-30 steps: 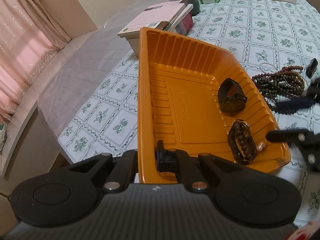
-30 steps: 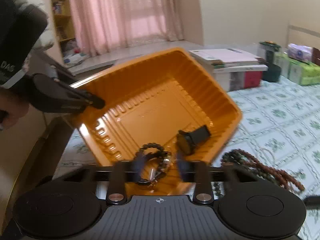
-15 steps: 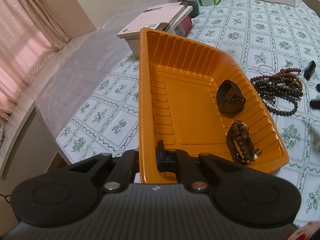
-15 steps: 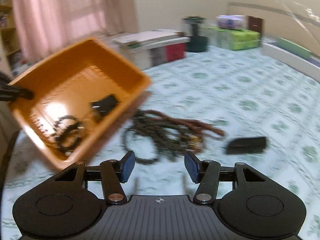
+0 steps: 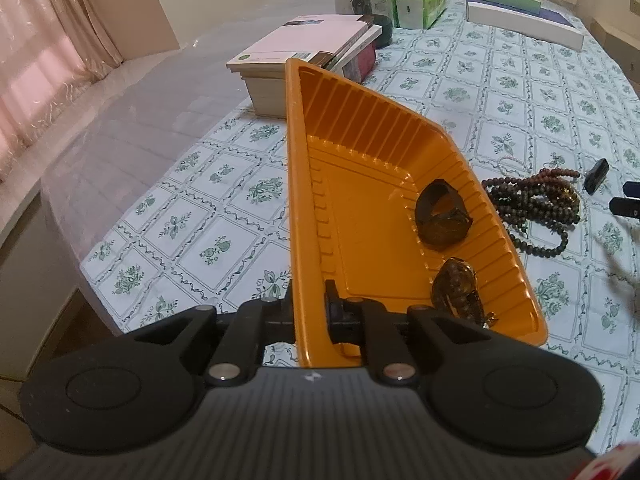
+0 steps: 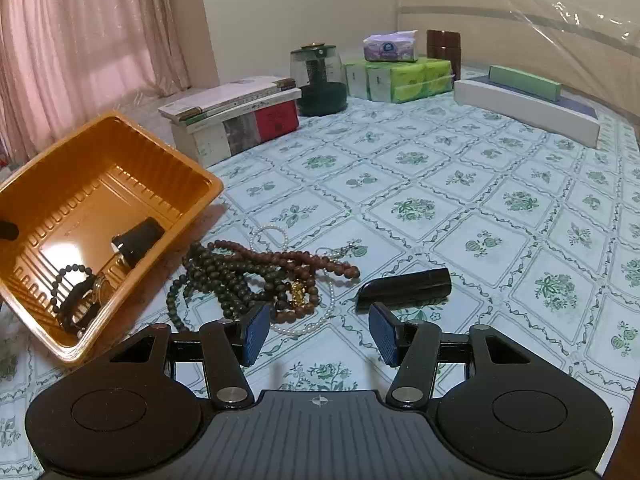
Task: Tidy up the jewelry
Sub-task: 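Grasp the black cylindrical case with the right gripper and place it in the tray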
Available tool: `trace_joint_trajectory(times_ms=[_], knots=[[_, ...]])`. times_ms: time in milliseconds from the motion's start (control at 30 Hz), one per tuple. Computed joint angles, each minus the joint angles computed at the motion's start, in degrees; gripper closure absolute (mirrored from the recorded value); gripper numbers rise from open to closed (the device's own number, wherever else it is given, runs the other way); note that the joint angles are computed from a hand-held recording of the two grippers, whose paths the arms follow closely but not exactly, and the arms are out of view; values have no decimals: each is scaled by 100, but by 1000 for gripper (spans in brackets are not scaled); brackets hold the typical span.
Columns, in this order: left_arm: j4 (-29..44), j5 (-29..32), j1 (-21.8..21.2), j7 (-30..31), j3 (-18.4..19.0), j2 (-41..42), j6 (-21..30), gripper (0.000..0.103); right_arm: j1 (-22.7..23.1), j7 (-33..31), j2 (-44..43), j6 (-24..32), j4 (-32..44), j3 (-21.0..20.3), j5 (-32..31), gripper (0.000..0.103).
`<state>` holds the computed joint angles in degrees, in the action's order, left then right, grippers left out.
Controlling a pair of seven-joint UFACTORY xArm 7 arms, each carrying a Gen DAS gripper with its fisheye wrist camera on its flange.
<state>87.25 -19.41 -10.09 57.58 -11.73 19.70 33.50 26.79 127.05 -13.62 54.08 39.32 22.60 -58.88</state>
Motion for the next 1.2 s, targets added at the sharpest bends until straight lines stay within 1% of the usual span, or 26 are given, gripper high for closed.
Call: trace_joint_trajectory(times_ms=[133,233,400,467,600,633,667,733,800,933,1033,1100,1133,1167,1200], knots=[[17,58,-15,-31,19,-2,42,95,-21,45,-80,-6,-98,-19,34,48],[-26,179,-64,-67,52,-11,-34,96,-56,26,-205,-10,-233,-37,128,48],[-65,273,-75,-70,51,-21,-97,97,-177,-264,-455,-56,-514,-86,333,48],[-60,306,-81,-77,52,-17,-101,97,-261,-416,-517,-145,-627,-118,395,48],[-57,330,-84,-114,50,-4,-127,97,-506,-739,-601,-586,-843,-231,330,48],[-47,339,-88,-131,51,2,-123,97,-574,-767,-595,-677,-873,-234,287,44],[-40,337,-82,-130,48,9,-122,97,-634,-790,-597,-771,-903,-245,259,28],[-40,336,-75,-124,41,9,-122,97,-757,-733,-585,-873,-933,-200,105,14],[-37,337,-71,-117,37,12,-121,97,-847,-737,-568,-1050,-971,-229,-21,14],[-40,363,-80,-123,40,11,-134,98,-997,-940,-397,-1294,-965,-343,-115,14],[-31,333,-68,-102,25,16,-142,98,-1045,-1120,-295,-1364,-964,-407,-89,14],[-23,331,-70,-133,32,18,-129,98,-1084,-999,-323,-1427,-1023,-410,-163,14],[-12,327,-70,-142,33,24,-123,98,-1095,-941,-343,-1422,-1042,-400,-180,16],[-10,326,-68,-132,29,27,-128,98,-1099,-934,-369,-1444,-1063,-400,-202,26],[-13,334,-69,-110,25,28,-141,98,-1101,-974,-387,-1489,-1074,-409,-222,27]])
